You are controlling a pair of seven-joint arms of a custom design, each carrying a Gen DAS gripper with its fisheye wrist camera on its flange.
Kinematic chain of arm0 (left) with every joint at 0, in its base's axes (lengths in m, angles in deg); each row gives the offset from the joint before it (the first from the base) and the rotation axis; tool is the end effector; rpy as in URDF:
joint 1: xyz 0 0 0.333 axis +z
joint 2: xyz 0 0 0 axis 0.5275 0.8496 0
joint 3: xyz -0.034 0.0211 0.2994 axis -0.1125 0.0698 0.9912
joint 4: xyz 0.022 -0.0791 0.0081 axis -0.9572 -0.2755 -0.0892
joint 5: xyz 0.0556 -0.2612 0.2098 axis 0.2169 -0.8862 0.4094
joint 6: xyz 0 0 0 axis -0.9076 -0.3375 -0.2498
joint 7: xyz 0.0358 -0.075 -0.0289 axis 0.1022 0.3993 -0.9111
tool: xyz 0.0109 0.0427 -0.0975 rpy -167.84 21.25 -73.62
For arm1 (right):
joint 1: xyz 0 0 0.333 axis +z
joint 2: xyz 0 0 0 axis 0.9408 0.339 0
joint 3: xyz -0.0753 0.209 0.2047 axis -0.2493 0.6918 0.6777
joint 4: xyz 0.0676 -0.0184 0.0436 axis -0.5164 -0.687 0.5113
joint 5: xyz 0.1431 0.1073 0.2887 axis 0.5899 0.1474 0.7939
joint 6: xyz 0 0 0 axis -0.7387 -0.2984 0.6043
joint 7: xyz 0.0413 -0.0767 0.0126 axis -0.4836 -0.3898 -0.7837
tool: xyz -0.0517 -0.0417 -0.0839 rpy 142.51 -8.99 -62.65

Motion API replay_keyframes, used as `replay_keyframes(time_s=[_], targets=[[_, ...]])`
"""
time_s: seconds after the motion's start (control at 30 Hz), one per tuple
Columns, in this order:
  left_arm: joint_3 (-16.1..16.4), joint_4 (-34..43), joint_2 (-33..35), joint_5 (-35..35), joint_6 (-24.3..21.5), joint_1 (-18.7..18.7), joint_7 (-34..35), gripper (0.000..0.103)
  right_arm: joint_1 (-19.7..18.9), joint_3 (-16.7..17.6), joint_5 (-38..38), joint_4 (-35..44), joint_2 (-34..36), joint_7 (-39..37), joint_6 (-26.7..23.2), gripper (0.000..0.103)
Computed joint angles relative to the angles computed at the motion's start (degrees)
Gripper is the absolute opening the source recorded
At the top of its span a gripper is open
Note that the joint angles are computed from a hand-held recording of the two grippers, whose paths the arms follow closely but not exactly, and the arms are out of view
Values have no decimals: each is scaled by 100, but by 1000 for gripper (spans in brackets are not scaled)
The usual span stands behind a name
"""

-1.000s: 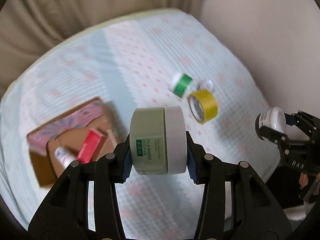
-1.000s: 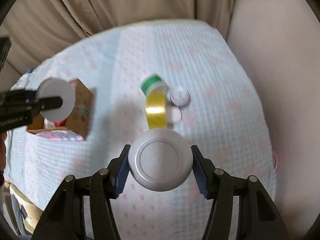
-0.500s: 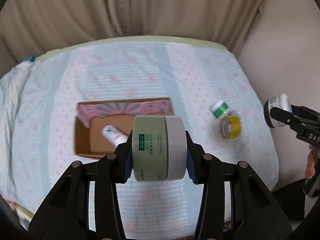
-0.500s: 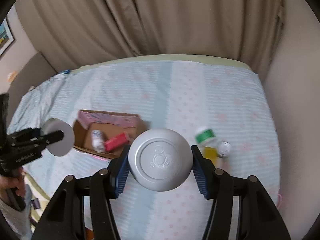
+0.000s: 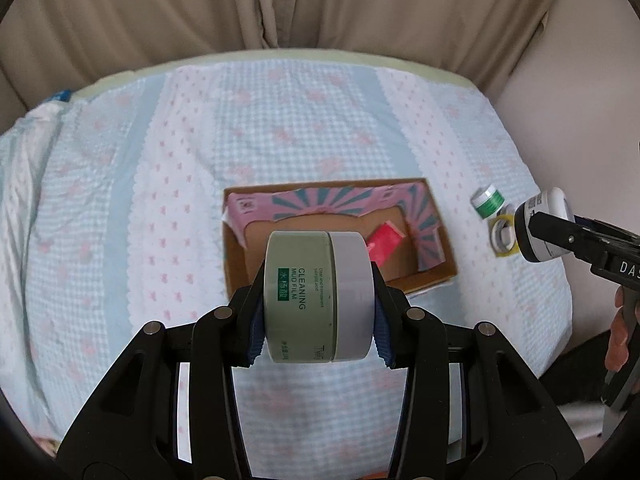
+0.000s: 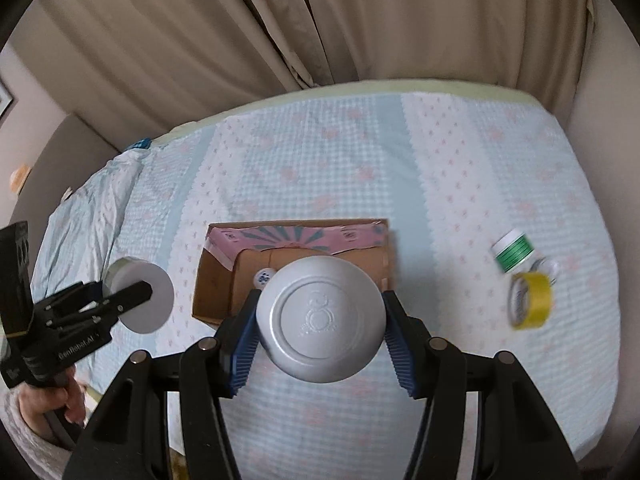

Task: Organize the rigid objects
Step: 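Carry the tape roll and white jar into the cardboard box with both tools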

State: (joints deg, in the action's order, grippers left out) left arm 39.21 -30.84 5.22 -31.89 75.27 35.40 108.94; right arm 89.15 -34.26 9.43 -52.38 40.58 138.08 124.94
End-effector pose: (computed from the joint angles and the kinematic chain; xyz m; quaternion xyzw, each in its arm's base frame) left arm 0.5292 -0.0144 0.5975 -0.5573 0.7923 -0.2405 0.0613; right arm 0.4531 0.2535 0.5904 -0.6067 0.7288 -0.1626 0.2726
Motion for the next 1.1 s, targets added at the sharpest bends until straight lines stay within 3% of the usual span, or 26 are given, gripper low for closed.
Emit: replay_keyframes(time_s=[0.2,0.5,0.8,1.1], targets=[[-50,751,930,13,-349,248,468,40,283,-52,-128,880,976,671,-271,54],[-458,2109,2360,314,-762,521,267,40,753,-583,382,2244,2397,529,-664,53],[-743,3350,3619,960,-1213,379,13,40,675,-926,1225,3081,3466,256,-651,53],[-854,3659,4001,1332,-1308,250,119,40,539,-987,1795,3204,3824,17,-431,54]])
